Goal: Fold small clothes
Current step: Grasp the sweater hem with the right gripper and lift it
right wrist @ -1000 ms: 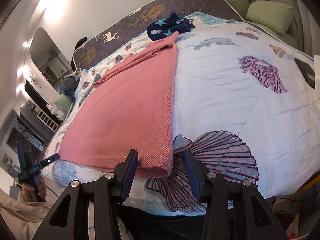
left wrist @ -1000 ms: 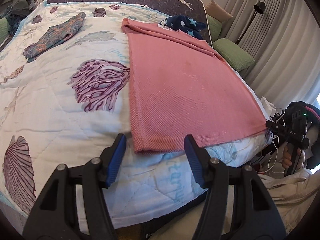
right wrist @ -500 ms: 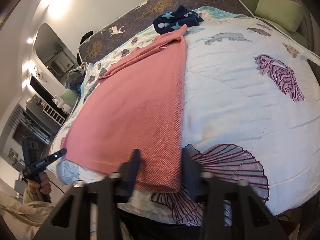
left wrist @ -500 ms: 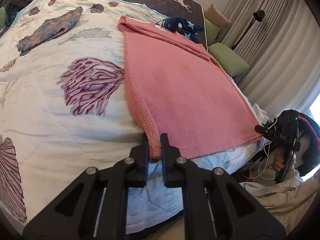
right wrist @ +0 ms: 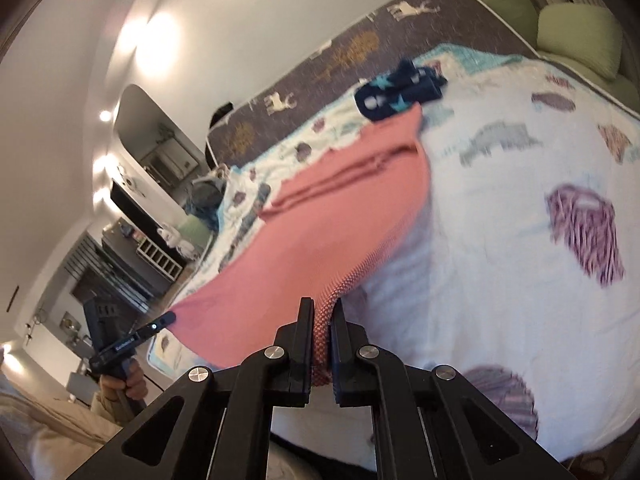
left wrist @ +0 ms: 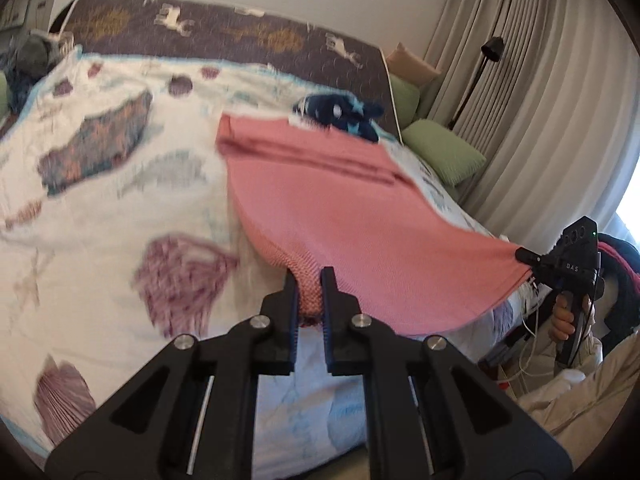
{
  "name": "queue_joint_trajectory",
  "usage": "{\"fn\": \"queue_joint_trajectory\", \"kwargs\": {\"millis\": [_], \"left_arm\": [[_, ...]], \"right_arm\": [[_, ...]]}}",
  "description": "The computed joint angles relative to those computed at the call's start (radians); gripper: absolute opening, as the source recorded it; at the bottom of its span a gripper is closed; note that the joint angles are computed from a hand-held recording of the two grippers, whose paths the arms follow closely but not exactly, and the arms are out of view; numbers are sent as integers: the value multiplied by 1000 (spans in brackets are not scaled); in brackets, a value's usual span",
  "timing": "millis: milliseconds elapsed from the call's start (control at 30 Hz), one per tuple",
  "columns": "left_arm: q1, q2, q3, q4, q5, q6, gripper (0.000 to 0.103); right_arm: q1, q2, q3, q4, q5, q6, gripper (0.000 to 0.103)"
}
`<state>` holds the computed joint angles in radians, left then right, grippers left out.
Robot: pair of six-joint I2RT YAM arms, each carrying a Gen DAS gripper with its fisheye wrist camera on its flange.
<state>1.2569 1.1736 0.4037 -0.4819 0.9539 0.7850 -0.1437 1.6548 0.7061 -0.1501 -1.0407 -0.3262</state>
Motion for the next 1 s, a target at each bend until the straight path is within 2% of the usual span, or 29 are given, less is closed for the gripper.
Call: {"fn": "queue_joint_trajectory", "kwargs": {"millis": [200, 367, 467, 633, 767, 900, 1000], "left_arm": [[-113, -101, -2, 187, -23, -243, 11], [-249, -96, 52, 369, -119, -436, 11], [-317, -76, 89, 456, -181, -512, 11], [-426, 47, 200, 586, -294, -591, 11], [-502, 165, 299, 644, -408, -624, 11], [-573, 312, 421, 681, -515, -643, 11], [-616, 430, 518, 700, -580, -655, 11]], "right_arm": [[39, -16, 57, 70, 5, 97, 6], [88, -9, 140, 150, 20, 194, 6], [130, 10, 201, 229, 46, 270, 6], [186, 84, 331, 306, 113, 372, 6], [236, 173, 474, 312, 204, 411, 6], [303, 286, 657, 273, 342, 398, 6], [340, 396, 819, 211, 404, 396, 6]]}}
